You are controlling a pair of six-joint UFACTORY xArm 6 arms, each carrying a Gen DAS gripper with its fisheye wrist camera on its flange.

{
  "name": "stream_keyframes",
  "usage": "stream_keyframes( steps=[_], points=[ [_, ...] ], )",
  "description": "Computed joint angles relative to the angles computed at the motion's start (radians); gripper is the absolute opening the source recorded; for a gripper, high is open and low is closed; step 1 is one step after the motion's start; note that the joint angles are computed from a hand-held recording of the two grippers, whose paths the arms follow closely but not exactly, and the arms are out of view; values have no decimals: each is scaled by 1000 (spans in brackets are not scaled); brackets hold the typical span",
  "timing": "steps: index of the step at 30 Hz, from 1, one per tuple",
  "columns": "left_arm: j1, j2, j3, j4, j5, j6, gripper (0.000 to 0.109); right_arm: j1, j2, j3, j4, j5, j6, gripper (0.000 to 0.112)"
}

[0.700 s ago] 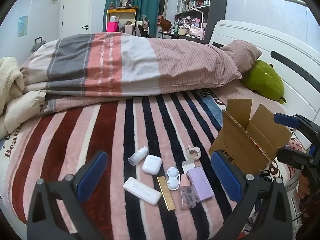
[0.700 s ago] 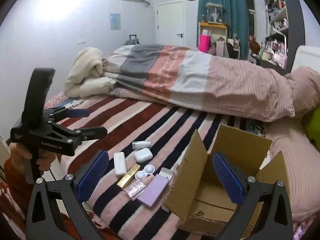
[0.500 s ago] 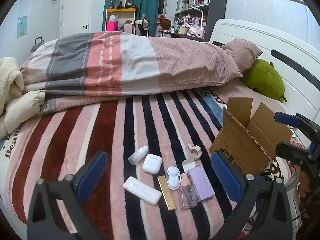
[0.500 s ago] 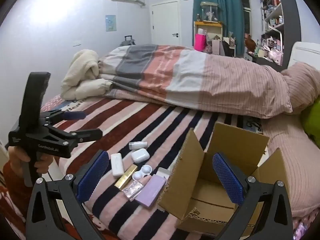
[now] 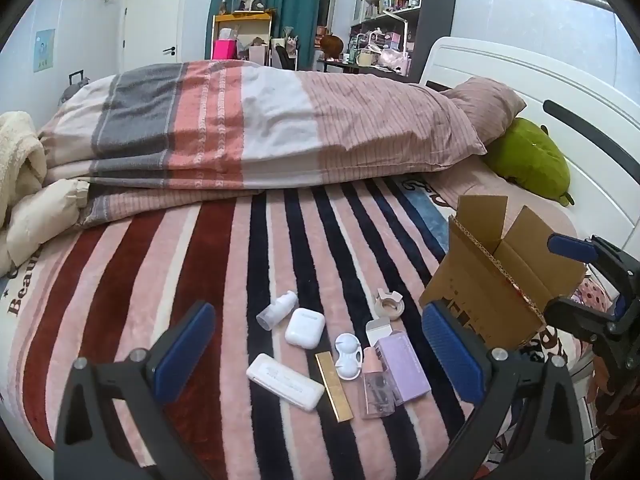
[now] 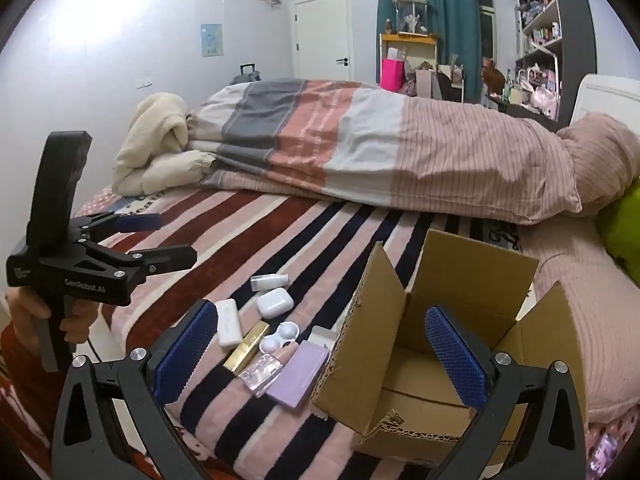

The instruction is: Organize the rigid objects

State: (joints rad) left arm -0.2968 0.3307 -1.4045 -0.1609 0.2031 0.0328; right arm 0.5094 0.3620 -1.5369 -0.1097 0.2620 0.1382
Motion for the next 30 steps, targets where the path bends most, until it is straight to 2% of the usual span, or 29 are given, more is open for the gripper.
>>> stream_keyframes(
  steps=[8,14,30],
  points=[
    [1,7,-9,0,5,2,103,2,18,-47,71,84,-23,103],
    [-2,-4,3,-7,-6,9,103,0,12,-35,6,69,42,103],
    [-5,-27,31,-20,-3,13,103,3,14,-43,75,84,4,103]
  ],
)
